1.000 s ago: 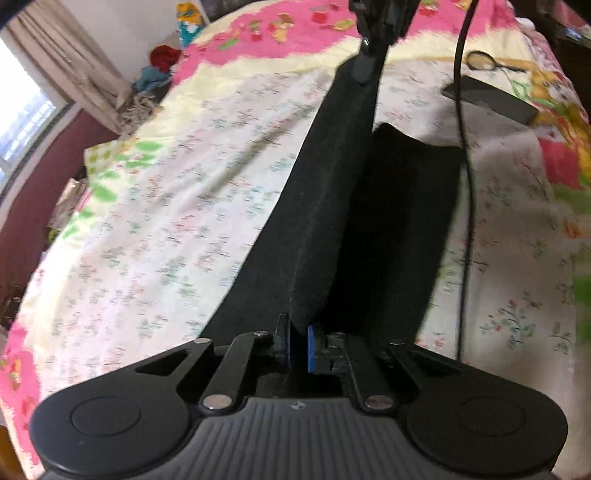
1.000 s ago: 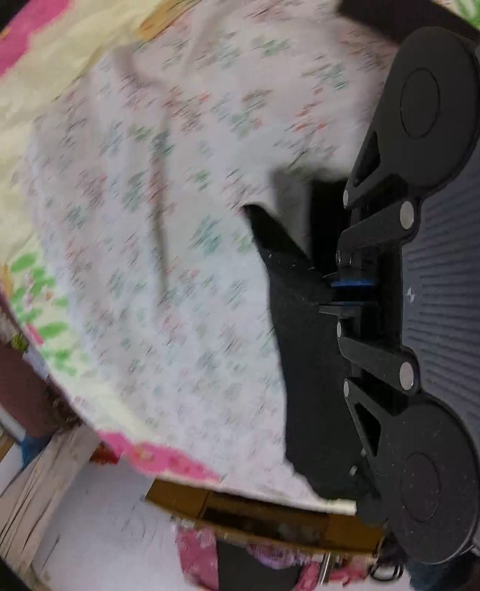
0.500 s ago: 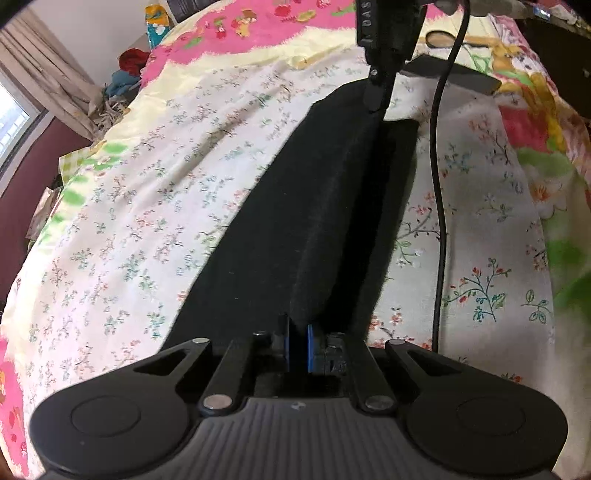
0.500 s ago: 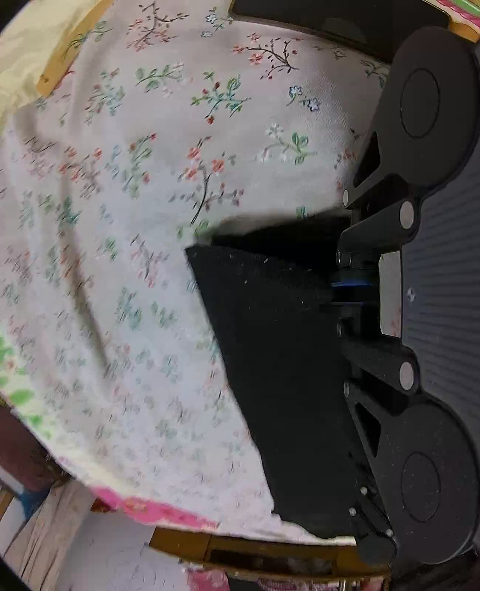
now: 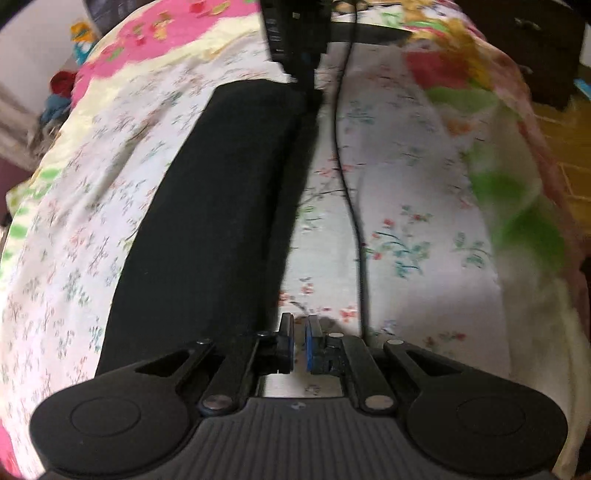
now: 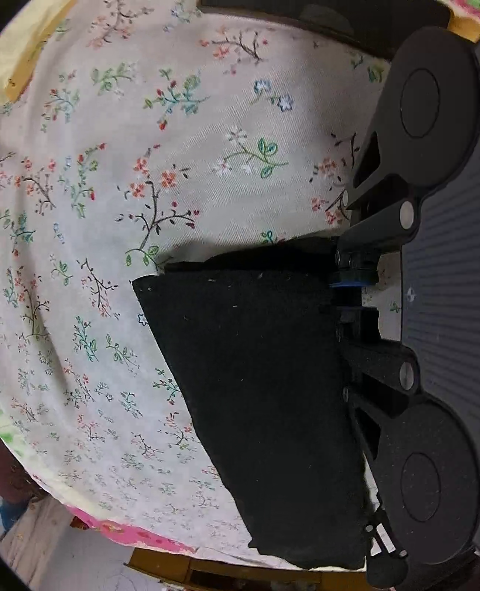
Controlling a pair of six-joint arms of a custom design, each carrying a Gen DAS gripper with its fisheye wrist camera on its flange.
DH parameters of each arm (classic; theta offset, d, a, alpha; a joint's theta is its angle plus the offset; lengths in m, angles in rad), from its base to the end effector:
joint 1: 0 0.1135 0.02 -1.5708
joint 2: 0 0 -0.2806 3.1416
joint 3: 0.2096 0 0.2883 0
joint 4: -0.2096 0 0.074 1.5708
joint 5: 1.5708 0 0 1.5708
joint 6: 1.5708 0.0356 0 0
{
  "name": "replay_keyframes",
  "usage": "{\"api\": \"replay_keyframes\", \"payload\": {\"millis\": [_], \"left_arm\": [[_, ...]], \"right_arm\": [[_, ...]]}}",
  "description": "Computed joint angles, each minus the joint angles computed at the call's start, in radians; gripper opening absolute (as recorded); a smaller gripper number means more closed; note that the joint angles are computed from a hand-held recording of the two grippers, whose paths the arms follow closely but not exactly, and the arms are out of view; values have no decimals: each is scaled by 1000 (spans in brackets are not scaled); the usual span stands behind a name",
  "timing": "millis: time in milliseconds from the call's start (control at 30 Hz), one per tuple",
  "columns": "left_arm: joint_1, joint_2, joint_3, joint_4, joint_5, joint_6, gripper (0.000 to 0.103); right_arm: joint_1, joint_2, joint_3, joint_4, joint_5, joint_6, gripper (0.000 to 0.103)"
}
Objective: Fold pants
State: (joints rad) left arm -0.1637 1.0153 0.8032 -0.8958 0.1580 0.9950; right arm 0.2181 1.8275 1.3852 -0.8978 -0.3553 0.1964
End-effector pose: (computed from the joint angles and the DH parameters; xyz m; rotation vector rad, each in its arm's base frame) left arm 0.2054 -0.0396 0.2535 1.4952 2.1948 0.0604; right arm 0.3843 0.0978 0.2139 -0.0928 2.9327 0.5853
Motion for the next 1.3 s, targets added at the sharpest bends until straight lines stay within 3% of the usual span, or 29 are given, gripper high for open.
{"api": "replay_keyframes", "payload": {"millis": [67,233,300,367,433,567,667,800,1000,1100,1167,1233,1300], "left_arm": [[12,3,25,-28,14,-27,20],[37,23,80,-13,18,-89,20],[25,30,68,35,-4,-99,21],[24,26,46,93,-29,-89,24],[19,12,12,138,-55,-79,29],[5,-47,-51,155,-75,-36,31],[-28,-74,-78,197,-102,-102,31],[-108,-67,-131,340,-179,-150,39],[-239,8,-244,592,-296,-53,45],[-236,74,-164,511,-271,-148,29],[-211,105,-98,428,-233,-209,21],[-186,110,-55,374,-193,-228,19],[-163,116,-4,318,-155,-254,18]], "right_arm": [[9,-33,4,-2,58,-27,23],[-12,-25,17,48,10,-28,34],[2,10,27,66,6,-28,35],[22,36,33,79,25,-26,44],[33,45,22,103,37,-24,44],[34,55,33,92,62,-19,23],[7,57,49,61,40,-11,11],[-1,52,51,44,41,-16,7],[-1,78,78,24,36,-17,11],[4,85,86,21,37,-21,12],[4,74,79,20,42,-28,7],[5,54,75,12,45,-42,0],[7,28,71,3,49,-69,0]]}}
